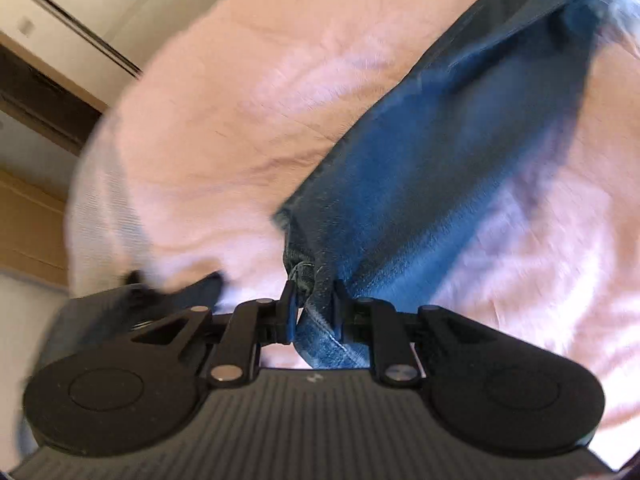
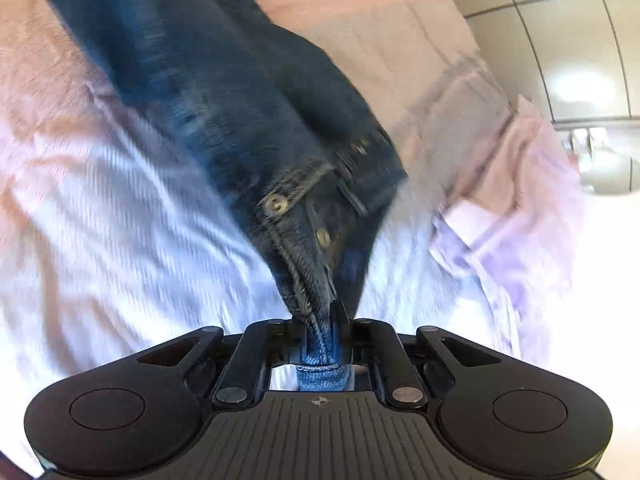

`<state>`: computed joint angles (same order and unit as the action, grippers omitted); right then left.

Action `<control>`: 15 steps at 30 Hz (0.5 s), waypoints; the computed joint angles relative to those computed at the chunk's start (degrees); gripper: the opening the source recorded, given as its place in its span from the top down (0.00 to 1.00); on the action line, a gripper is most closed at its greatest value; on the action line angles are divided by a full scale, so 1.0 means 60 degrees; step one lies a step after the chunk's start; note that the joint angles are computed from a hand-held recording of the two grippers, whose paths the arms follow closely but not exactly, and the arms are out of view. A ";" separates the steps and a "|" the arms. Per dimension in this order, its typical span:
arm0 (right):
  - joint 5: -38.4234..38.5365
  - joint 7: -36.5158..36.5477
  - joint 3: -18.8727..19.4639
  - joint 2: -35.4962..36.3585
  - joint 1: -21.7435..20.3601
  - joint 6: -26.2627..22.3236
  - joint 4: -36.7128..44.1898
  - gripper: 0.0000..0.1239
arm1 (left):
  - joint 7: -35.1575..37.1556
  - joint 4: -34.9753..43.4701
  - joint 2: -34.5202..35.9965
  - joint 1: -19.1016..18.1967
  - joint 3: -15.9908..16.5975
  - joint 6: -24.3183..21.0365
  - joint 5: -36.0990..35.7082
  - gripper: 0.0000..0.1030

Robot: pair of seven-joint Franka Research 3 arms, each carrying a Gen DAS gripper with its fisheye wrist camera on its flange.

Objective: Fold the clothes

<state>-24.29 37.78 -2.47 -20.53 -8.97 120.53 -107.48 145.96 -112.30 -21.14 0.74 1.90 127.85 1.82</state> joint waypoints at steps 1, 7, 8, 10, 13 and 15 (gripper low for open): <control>0.0154 -0.0212 -0.0107 -0.0346 0.0015 -0.0177 -0.0182 0.93 | 0.0071 -0.0397 -0.0590 0.0081 -0.0021 -0.0035 0.0233 0.87; 0.0946 -0.1483 -0.0522 -0.2734 -0.0183 -0.1259 -0.1824 0.93 | -0.0393 -0.2912 -0.4033 0.0475 -0.0223 -0.1498 0.1936 0.93; 0.0982 -0.1645 -0.0549 -0.3076 -0.0266 -0.1343 -0.2205 0.93 | -0.0528 -0.3305 -0.4526 0.0444 -0.0264 -0.1829 0.2101 0.93; 0.1013 -0.1947 -0.0569 -0.3792 -0.0460 -0.1633 -0.2959 0.93 | -0.0741 -0.3894 -0.5276 0.0245 -0.0324 -0.2292 0.2324 0.94; 0.1014 -0.2383 -0.0712 -0.4389 -0.0711 -0.1751 -0.3657 0.93 | -0.1026 -0.4672 -0.6340 -0.0116 -0.0454 -0.2967 0.2594 0.95; 0.1051 -0.2755 -0.0801 -0.4738 -0.0803 -0.1767 -0.3982 0.93 | -0.0815 -0.5116 -0.6965 -0.0406 -0.0406 -0.3198 0.2970 0.95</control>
